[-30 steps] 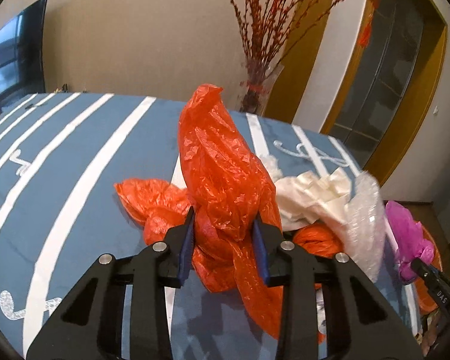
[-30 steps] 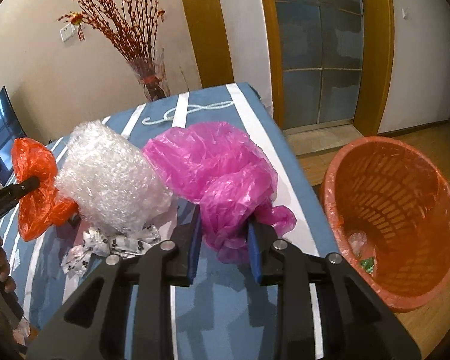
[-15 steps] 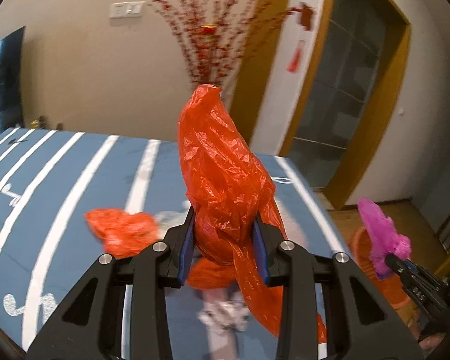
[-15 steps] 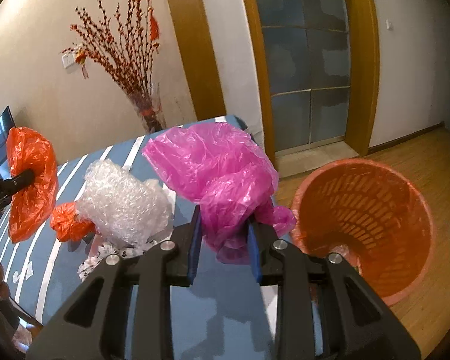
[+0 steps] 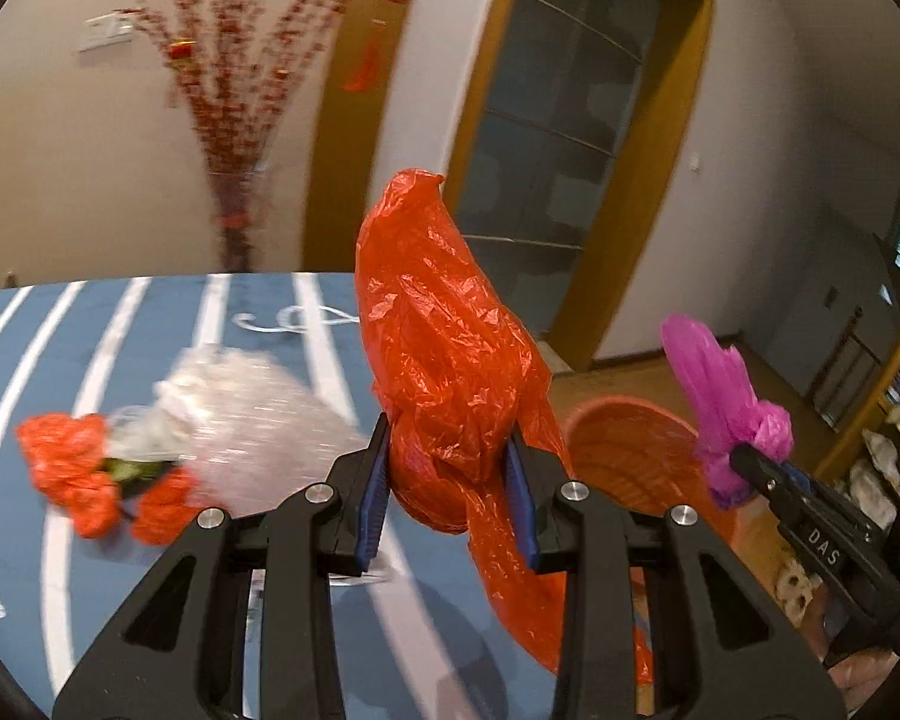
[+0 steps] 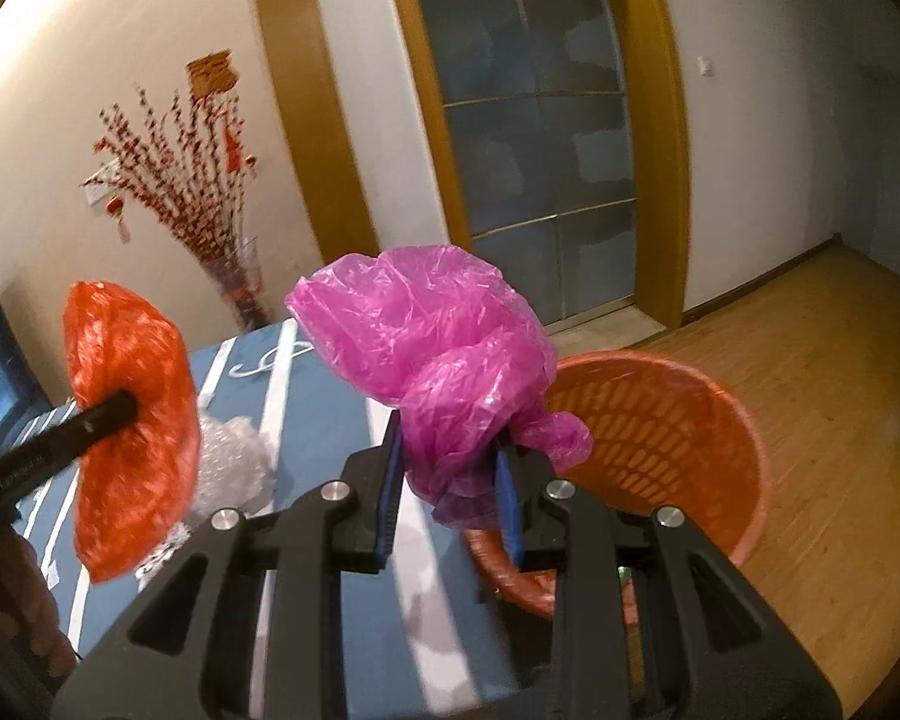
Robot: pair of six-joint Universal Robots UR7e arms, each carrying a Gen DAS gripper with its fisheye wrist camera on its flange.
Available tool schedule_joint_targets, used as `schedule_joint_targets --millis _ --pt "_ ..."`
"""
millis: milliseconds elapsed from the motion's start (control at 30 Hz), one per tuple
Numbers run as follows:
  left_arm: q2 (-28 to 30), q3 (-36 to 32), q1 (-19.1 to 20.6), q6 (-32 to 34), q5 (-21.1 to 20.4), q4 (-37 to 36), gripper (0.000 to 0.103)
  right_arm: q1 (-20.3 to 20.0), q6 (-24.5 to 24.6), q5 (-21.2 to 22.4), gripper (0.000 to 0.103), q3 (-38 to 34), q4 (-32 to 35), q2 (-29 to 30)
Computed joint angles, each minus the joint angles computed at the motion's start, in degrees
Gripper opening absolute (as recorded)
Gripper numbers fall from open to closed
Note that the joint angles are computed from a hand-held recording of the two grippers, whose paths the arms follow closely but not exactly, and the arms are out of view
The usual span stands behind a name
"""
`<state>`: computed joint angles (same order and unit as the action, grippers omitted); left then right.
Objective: Collect trash
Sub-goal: 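Carry the pink bag over the basket and open the right tool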
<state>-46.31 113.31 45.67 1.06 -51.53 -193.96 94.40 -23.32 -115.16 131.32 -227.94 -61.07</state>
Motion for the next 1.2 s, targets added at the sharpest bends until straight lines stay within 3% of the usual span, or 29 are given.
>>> schedule_joint_targets --millis 500,1200 --pt "8.5 -8.0 -0.4 -0.6 -7.9 6.4 0.034 -8.5 1.6 2.9 0.028 3.3 -1.0 -6.5" --pt "16.5 -16.7 -0.4 -1.9 -13.1 14.8 0.036 -15.5 4.9 8.9 0.029 -0.2 3.8 -6.9"
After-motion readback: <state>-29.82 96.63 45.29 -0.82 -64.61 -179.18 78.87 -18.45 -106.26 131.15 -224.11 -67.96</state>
